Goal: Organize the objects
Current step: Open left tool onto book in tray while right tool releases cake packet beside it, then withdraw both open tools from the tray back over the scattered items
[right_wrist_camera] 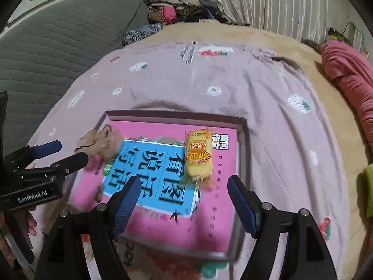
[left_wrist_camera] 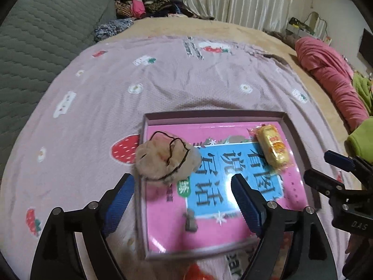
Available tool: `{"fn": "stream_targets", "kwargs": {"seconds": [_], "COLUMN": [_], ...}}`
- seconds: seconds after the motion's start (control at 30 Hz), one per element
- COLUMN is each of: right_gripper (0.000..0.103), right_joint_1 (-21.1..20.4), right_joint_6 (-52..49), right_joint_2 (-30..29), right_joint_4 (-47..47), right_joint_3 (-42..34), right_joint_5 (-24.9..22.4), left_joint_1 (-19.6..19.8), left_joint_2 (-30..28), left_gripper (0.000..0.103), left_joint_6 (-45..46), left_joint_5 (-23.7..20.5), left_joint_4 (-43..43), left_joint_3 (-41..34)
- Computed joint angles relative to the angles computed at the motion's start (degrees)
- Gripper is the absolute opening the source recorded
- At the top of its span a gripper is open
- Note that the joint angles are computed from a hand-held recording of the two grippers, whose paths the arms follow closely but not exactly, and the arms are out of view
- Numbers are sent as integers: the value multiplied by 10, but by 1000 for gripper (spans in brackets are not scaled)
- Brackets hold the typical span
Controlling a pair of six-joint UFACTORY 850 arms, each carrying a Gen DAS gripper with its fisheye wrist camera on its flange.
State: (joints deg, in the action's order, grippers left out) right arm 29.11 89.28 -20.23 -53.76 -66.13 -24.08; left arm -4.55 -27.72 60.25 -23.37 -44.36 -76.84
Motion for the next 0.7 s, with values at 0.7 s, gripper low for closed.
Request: {"fn": "stream_targets", "kwargs": {"seconds": [0.7], "right_gripper": [96], "right_joint_1": [170], "right_joint_6": [122], "right_joint_2": [166], "right_joint_4": [-76], "right_joint_3": [76], "right_joint_5": [-141], "left_joint_1": [95], "left_joint_2": [262], "left_gripper": [103], "left_joint_6": [222], "left_joint_5": [-73], "left_joint_4": [-165], "left_joint_3": [209]}}
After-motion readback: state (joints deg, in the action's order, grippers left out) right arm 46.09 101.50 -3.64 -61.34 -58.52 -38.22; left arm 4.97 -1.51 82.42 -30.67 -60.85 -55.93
